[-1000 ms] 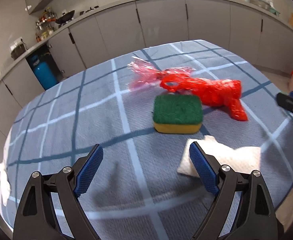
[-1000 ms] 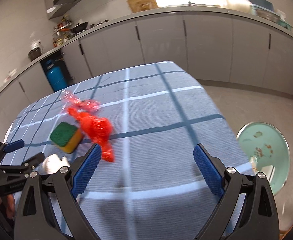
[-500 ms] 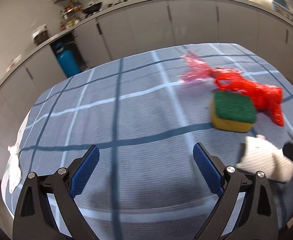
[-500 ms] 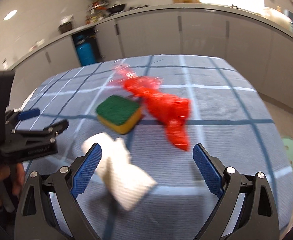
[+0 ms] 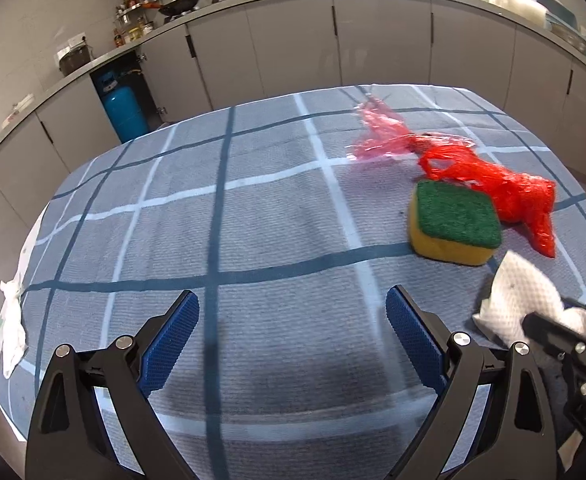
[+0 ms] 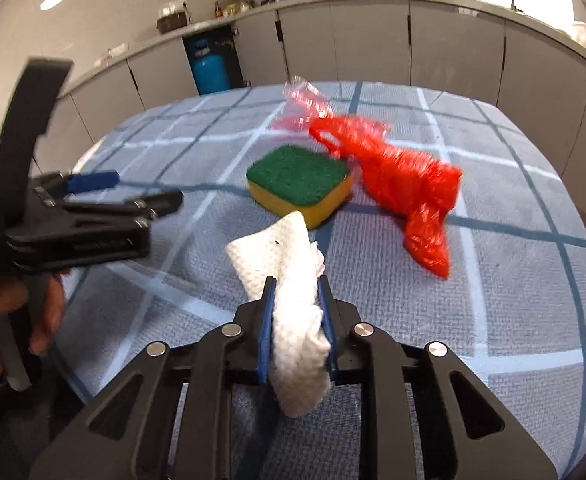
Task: Collect trash
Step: 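Grasp the green-yellow sponge with the left tool while the right tool grasps the white cloth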
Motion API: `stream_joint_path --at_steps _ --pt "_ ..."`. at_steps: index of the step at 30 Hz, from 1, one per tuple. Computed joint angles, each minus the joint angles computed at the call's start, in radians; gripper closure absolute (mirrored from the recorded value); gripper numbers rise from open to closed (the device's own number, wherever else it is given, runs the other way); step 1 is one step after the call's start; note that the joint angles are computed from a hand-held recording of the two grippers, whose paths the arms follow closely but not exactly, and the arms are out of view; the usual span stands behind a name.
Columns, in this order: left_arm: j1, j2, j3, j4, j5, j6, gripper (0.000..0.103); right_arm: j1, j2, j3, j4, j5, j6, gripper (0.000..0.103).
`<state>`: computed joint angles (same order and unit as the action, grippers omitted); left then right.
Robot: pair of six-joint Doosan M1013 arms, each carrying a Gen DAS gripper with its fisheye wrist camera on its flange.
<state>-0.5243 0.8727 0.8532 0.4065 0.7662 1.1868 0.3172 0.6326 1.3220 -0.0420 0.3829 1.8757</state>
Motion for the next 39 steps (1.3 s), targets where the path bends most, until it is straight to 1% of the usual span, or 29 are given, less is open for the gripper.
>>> stream_joint_path --at_steps 3,5,8,10,12,14,16,18,21,23,25,26,27,28,29,31,35,39 --pt "-0.009 -0.001 -0.005 -0.019 -0.024 0.041 0.010 -0.008 -0.035 0.046 -0.109 -0.060 0.146 0.082" --pt "-0.015 0.005 -0.022 -0.067 -0.039 0.095 0.010 -0.015 -0.060 0.078 -0.249 -0.087 0.312 0.082" --pt "-0.027 0.021 -0.053 -0.106 -0.053 0.162 0.010 -0.022 -0.090 0.118 -0.470 -0.098 0.560 0.082" --pt "-0.032 0.035 -0.079 -0.150 -0.058 0.216 0.010 -0.028 -0.104 0.136 -0.579 -0.089 0.683 0.082" --pt "-0.036 0.057 -0.120 -0.188 -0.042 0.250 0.010 -0.035 -0.117 0.154 -0.675 -0.079 0.791 0.082" --pt "-0.038 0.079 -0.158 -0.218 -0.022 0.274 0.010 -0.042 -0.126 0.170 -0.730 -0.070 0.861 0.082" --pt "-0.041 0.109 -0.211 -0.245 0.018 0.296 0.010 -0.050 -0.135 0.184 -0.772 -0.065 0.915 0.082" --pt "-0.044 0.139 -0.261 -0.263 0.059 0.319 0.010 -0.057 -0.139 0.193 -0.783 -0.062 0.940 0.082" --pt "-0.048 0.177 -0.320 -0.231 0.115 0.296 0.010 -0.065 -0.144 0.209 -0.799 -0.065 0.973 0.081" --pt "-0.047 0.187 -0.333 -0.226 0.129 0.288 0.010 -0.068 -0.140 0.210 -0.798 -0.067 0.979 0.081" --pt "-0.047 0.184 -0.323 -0.209 0.122 0.277 0.011 -0.070 -0.140 0.214 -0.803 -0.071 0.991 0.081" --pt "-0.046 0.183 -0.322 -0.206 0.124 0.270 0.016 -0.071 -0.139 0.215 -0.803 -0.073 0.993 0.081" --pt "-0.043 0.184 -0.325 -0.224 0.129 0.278 0.030 -0.072 -0.139 0.216 -0.802 -0.075 0.995 0.081" --pt "-0.036 0.187 -0.335 -0.279 0.143 0.317 0.035 -0.073 -0.142 0.221 -0.800 -0.077 0.996 0.081" --pt "-0.036 0.186 -0.335 -0.282 0.146 0.315 0.035 -0.075 -0.141 0.223 -0.795 -0.081 0.993 0.081" --pt "-0.042 0.172 -0.307 -0.241 0.126 0.307 0.036 -0.077 -0.138 0.220 -0.791 -0.083 0.991 0.081" --pt "-0.045 0.142 -0.260 -0.207 0.103 0.295 0.036 -0.081 -0.141 0.224 -0.806 -0.084 1.006 0.081" --pt "-0.049 0.100 -0.199 -0.138 0.055 0.261 0.036 -0.088 -0.146 0.233 -0.842 -0.085 1.050 0.081"
